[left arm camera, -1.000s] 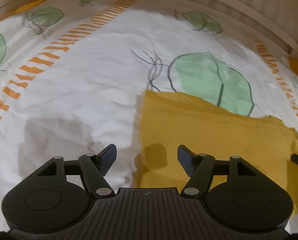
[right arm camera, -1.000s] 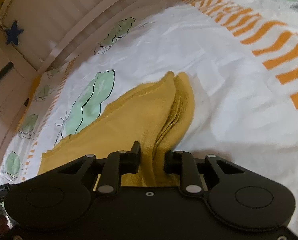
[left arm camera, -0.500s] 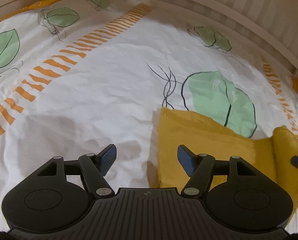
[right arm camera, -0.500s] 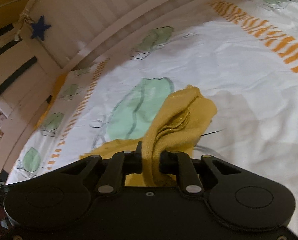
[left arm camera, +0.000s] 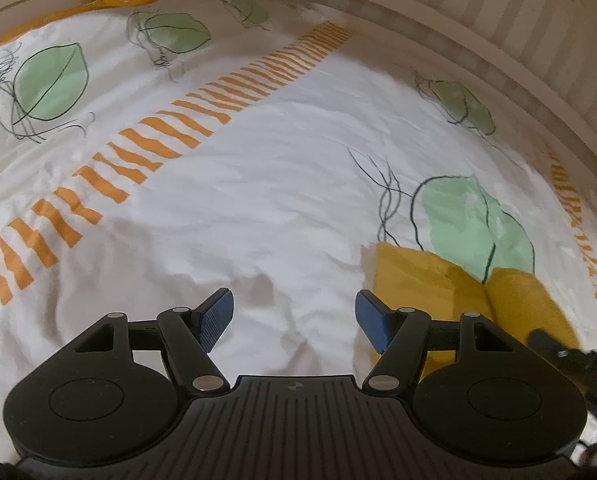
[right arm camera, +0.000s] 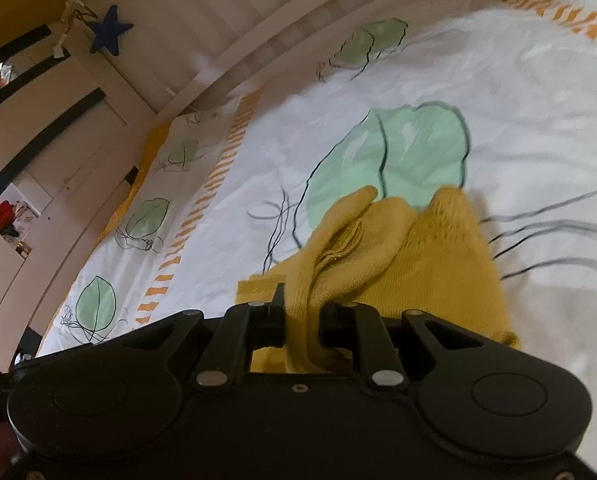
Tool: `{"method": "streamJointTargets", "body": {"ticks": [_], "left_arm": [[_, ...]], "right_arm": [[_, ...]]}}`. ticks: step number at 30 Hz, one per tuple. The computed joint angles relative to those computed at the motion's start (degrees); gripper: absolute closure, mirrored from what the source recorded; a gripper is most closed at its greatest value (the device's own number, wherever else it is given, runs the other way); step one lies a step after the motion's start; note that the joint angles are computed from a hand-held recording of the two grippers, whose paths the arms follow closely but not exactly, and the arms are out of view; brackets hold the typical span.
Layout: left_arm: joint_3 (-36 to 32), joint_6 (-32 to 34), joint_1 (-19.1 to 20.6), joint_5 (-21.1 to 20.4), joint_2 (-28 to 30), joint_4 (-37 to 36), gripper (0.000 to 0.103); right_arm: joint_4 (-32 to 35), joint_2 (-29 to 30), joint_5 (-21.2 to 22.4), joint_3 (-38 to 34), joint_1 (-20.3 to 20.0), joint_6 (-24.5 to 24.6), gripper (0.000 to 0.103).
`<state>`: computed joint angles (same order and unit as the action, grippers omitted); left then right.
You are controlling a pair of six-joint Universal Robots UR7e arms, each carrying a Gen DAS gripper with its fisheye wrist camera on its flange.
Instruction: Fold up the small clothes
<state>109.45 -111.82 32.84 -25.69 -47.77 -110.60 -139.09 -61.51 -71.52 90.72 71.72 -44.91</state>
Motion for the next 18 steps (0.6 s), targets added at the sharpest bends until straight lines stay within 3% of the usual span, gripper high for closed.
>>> {"method": "streamJointTargets", "body": {"ticks": [4,18], "left_arm": [[1.1,-1.6,-0.2,0.3,-1.1,0.0,0.037],[1.8,-1.3,0.0,0.0,-1.6,-1.3,0.037]], "right_arm": [[-5.8,0.5,-2.8,3.8,1.4,-1.3,0.081],[-16.5,0.8,-7.4,11.6,4.3,-7.0,0.080]]}}
